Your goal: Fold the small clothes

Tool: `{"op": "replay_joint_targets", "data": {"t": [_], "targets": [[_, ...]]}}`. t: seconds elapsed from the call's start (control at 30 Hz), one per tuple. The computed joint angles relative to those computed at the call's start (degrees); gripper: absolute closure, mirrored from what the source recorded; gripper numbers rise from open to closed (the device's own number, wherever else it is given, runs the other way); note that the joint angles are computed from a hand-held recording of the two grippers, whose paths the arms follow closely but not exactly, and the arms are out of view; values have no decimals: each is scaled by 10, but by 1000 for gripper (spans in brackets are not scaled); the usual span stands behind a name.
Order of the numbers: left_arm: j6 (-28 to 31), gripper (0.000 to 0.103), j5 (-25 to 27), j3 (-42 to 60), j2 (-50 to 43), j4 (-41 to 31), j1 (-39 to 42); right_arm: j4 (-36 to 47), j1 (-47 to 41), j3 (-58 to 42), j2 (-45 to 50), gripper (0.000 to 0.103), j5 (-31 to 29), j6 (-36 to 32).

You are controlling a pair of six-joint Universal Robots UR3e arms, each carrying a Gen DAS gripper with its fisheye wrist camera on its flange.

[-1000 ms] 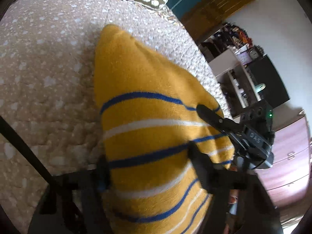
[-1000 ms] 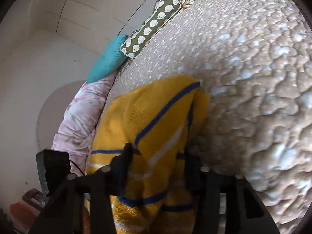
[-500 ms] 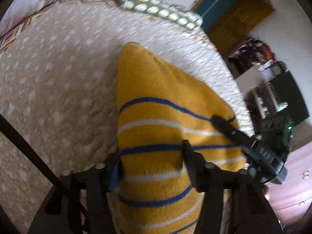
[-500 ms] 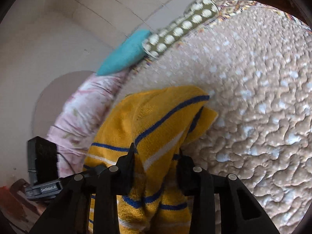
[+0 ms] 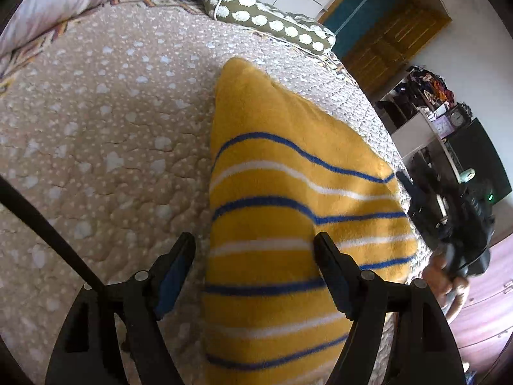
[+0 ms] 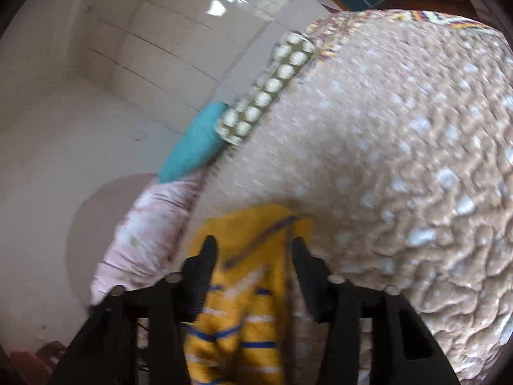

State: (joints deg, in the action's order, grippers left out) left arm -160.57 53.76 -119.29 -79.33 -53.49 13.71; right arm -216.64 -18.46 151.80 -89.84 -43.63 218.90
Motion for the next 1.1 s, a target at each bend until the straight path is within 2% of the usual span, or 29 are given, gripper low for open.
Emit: {"op": "replay_joint_targets", "data": {"t": [0.1, 0.17, 0.2, 0.23, 0.27, 0.33, 0.37, 0.43, 0.47, 0.67, 0.73, 0.77, 0.87, 0.9, 0.93, 1.0, 1.07, 1.1], "targets": [[1, 28, 42, -11, 20, 28, -29, 3, 32, -97, 84, 75, 83, 0], [-4, 28, 80, -16, 15, 63, -58, 85, 61, -166, 134, 75, 132, -58], [-6, 28, 88, -18, 13, 73, -63, 158, 85, -194, 134, 80, 98, -97], [-14, 28, 95, -10, 6, 77, -73, 208, 110, -210, 127, 86, 35, -119], [-16, 28, 95, -4, 14, 60, -73, 210, 119, -214, 140, 103, -11, -117], [-17, 31, 82, -4, 62, 27, -63, 114, 93, -181, 176, 103, 1, -72], [-12, 31, 72, -7, 85, 24, -58, 88, 79, -162, 171, 103, -13, -54], [-11, 30, 65, -8, 118, 34, -68, 117, 71, -152, 140, 103, -48, -78], [-21, 29, 74, -2, 118, 49, -87, 123, 62, -151, 140, 103, -36, -93], [-99, 28, 151, 74, -54, 142, -230, 103, 42, -145, 168, 103, 9, -98], [-126, 27, 206, 89, -104, 180, -275, 70, 35, -152, 206, 103, 32, -82], [-137, 25, 257, 99, -125, 203, -312, 57, 22, -142, 215, 103, 53, -78], [-117, 25, 378, 129, -152, 199, -398, 39, -3, -113, 219, 103, 92, -79], [-111, 35, 387, 138, -147, 180, -408, 39, -3, -114, 221, 103, 93, -79], [-104, 41, 363, 144, -127, 148, -402, 40, -6, -111, 217, 103, 95, -83], [-102, 44, 310, 150, -102, 122, -382, 46, -14, -92, 192, 103, 97, -97], [-120, 44, 335, 171, -118, 142, -397, 44, -21, -76, 163, 99, 92, -102], [-126, 44, 365, 197, -149, 150, -416, 38, -26, -69, 155, 97, 89, -98]]}}
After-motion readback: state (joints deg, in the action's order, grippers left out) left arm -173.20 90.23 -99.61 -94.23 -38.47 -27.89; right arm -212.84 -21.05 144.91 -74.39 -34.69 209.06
